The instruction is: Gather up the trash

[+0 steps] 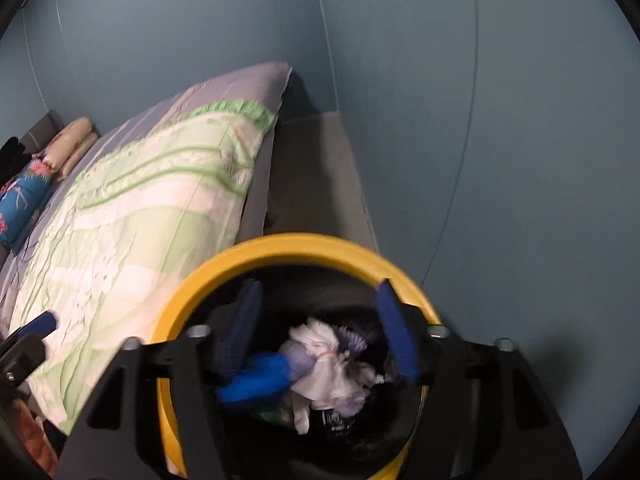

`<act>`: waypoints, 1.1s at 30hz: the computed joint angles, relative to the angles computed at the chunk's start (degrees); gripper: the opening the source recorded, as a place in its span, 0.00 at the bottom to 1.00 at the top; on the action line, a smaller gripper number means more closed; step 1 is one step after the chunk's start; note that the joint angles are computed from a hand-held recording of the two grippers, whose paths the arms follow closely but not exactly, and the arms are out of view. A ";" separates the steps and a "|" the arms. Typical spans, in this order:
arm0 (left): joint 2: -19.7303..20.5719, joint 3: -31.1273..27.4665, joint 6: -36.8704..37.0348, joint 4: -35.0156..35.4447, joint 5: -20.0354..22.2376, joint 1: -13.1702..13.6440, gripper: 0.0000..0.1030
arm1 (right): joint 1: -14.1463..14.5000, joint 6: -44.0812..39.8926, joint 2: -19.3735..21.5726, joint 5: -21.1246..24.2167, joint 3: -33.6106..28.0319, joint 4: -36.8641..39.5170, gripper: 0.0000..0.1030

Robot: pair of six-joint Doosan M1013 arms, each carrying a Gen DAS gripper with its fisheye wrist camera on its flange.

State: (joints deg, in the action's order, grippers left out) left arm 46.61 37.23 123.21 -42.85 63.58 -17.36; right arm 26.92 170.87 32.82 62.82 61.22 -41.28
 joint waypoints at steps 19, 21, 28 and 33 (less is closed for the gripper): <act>-17.76 27.77 -17.63 21.82 -44.64 5.98 0.92 | 7.77 -12.16 14.16 -4.95 -26.40 -14.30 0.92; -18.92 29.38 -20.69 24.42 -46.41 6.34 0.92 | 8.71 -9.81 14.47 -5.36 -26.90 -17.65 0.92; -21.76 33.00 -27.31 29.80 -49.66 7.14 0.92 | 11.25 -5.93 14.99 -4.03 -27.27 -25.73 0.92; -22.98 35.22 -27.68 29.99 -51.61 7.15 0.92 | 11.50 -7.29 15.16 -4.44 -27.61 -23.55 0.92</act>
